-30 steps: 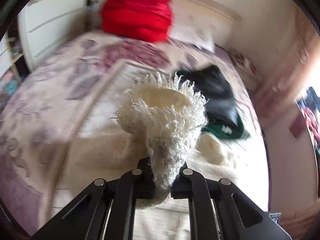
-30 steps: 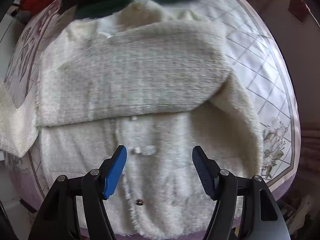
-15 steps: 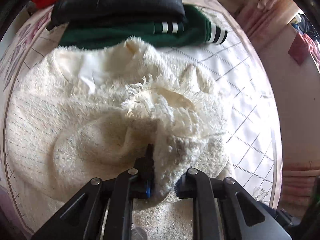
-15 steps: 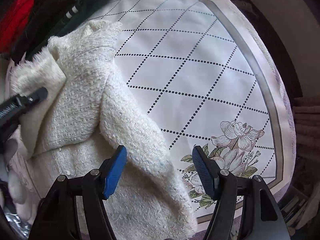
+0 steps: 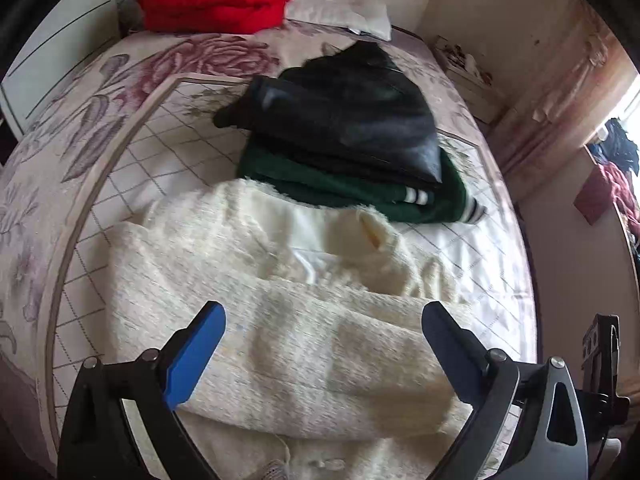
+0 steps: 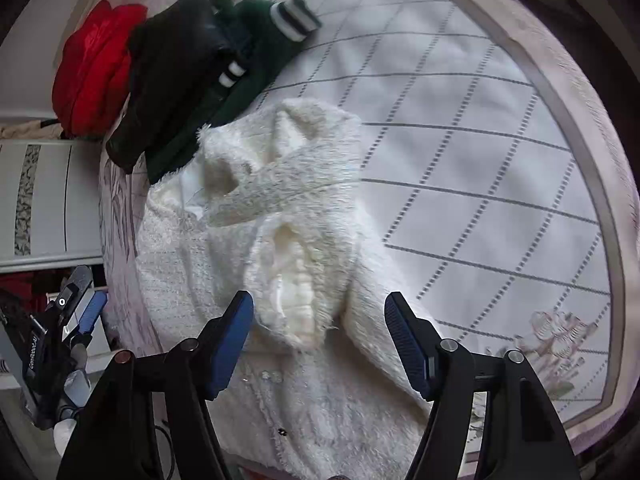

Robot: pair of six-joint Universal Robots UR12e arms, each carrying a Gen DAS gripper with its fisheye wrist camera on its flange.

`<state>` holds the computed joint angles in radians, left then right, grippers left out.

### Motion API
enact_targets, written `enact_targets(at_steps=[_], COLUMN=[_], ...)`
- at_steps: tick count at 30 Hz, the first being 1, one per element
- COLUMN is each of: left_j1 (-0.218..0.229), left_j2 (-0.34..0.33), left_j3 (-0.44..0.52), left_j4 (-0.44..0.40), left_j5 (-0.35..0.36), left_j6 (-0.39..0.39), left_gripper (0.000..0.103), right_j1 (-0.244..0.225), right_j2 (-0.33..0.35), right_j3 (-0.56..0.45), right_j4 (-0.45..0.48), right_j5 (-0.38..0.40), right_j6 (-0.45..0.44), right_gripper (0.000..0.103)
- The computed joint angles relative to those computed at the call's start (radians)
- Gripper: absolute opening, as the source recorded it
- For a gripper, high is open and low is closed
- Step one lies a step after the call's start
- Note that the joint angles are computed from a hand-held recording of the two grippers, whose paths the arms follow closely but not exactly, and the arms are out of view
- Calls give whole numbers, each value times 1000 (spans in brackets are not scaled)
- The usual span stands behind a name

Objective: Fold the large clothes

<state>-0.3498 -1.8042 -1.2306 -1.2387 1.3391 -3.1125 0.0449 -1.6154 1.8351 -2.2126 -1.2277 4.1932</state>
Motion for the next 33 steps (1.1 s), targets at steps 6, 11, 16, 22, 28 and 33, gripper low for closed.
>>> enact_targets(at_steps=[6,11,16,22,28,33], left_j1=[-3,19,23,7,-43,-51], left_j2=[-79,-99,-134,-200,-298,-306], left_j3=[10,4,54,138,218,205], left_j4=[1,-19,-119,-166,-213,-173], left_j5=[241,245,226,251,389,424], left_j6=[22,5,-20,-1,61,104], left_gripper=[100,100,100,100,100,100], right_j1=[28,60,-8,-13,-9,27], right_j2=[154,167,176,185,364,430], right_j3=[-99,-194,-186,-236,-302,-380], right_j4=[75,191,287,92,13,135], right_j5=[101,-173,24,17,186,92], right_j6=[-114,-170,-126,-2,73,47], right_gripper=[7,6,18,59,59,23])
